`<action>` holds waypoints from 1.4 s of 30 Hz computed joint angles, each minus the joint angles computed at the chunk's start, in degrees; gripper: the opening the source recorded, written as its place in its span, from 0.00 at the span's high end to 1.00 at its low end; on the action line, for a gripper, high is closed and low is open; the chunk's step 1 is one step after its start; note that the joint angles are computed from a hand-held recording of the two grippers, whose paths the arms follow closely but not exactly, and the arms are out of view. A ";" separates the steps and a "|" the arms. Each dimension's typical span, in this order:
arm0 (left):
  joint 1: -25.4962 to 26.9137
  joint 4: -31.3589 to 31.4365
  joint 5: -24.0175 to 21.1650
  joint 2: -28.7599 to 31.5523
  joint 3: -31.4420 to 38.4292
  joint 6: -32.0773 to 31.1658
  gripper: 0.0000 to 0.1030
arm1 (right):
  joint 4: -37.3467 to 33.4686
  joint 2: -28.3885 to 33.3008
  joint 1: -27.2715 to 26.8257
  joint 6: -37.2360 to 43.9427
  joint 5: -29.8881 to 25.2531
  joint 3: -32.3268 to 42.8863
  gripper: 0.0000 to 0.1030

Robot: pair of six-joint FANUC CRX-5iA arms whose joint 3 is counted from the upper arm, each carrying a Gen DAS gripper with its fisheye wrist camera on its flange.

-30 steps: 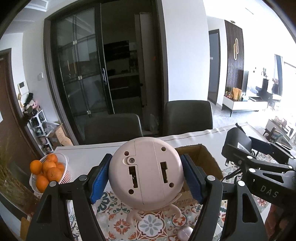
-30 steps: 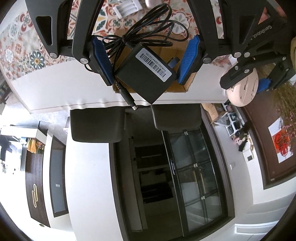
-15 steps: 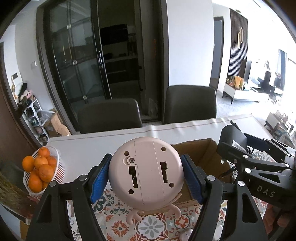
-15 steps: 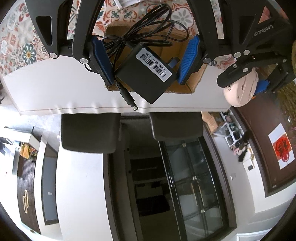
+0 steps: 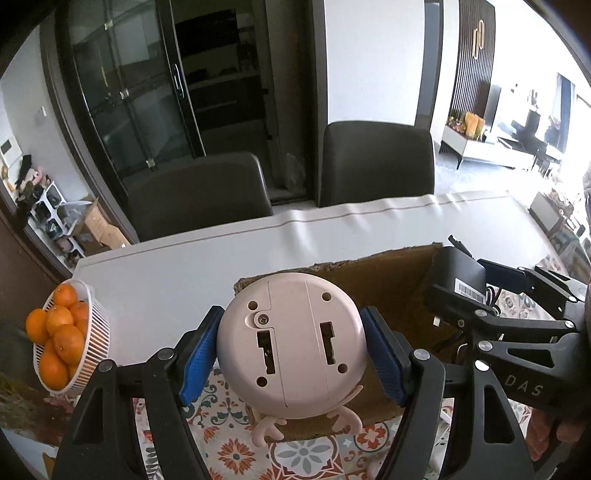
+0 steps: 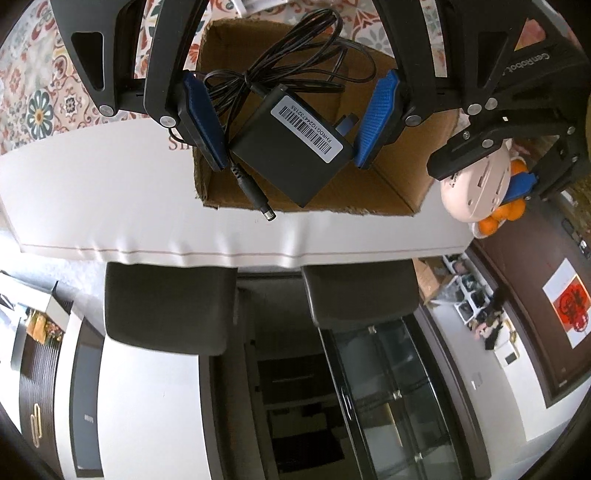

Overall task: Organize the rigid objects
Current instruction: 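Lower the pink toy and adapter into the box and open both tools, then withdraw both tools from the box back over the remaining items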

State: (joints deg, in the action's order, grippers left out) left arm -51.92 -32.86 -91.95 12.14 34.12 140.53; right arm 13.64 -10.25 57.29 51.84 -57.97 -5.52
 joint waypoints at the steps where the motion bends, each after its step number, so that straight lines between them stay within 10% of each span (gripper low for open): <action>1: 0.37 0.54 0.29 -0.11 -0.39 0.19 0.28 | -0.64 0.41 -0.29 0.60 -0.51 0.50 0.32; 11: 4.39 6.56 4.65 -1.99 -5.15 2.36 0.27 | -5.11 5.57 -2.66 4.07 -4.73 6.31 0.31; 42: -12.15 -12.54 -12.02 -0.34 6.43 8.52 0.07 | 16.12 -8.55 10.71 -16.82 -7.69 -6.03 0.28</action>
